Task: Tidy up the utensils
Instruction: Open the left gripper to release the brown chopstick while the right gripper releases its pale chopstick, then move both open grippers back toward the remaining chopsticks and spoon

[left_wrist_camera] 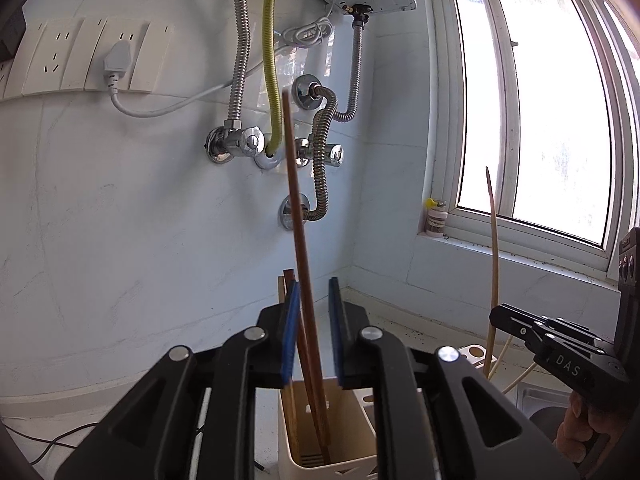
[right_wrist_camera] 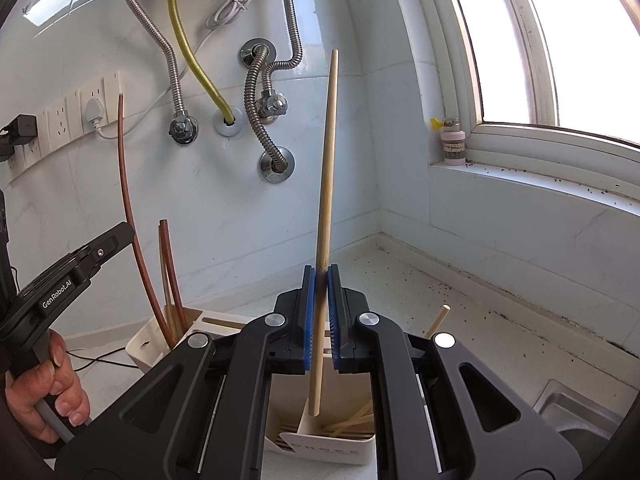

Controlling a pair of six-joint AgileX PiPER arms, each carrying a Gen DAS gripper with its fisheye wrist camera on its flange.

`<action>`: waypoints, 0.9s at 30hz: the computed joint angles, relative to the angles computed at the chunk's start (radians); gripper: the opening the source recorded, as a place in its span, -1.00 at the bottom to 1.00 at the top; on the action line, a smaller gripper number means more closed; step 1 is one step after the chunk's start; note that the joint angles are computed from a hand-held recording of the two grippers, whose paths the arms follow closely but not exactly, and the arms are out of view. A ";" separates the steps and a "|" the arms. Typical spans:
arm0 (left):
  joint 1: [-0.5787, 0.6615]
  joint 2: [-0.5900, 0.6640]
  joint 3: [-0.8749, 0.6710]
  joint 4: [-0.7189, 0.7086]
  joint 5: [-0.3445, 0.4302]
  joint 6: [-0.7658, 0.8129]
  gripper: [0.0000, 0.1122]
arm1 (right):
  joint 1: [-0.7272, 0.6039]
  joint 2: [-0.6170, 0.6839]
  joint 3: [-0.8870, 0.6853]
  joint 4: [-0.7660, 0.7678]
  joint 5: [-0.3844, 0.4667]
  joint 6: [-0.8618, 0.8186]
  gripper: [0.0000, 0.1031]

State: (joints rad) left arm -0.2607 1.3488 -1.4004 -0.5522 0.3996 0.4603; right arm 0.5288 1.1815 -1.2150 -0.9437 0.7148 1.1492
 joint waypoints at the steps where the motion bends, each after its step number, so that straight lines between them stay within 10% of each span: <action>1: -0.005 -0.011 0.021 -0.010 -0.028 0.017 -0.10 | 0.007 -0.003 0.006 -0.017 0.006 0.016 -0.78; 12: -0.032 -0.060 0.060 0.064 -0.094 -0.029 0.29 | 0.068 -0.034 0.020 -0.130 0.057 0.103 -0.39; 27: 0.009 -0.135 0.029 0.188 -0.012 -0.146 0.42 | 0.166 -0.059 -0.027 -0.159 0.150 0.101 -0.38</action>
State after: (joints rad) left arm -0.2519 1.2138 -1.3716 -0.3645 0.3875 0.3147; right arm 0.6947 1.1222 -1.2415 -1.1030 0.8648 1.2501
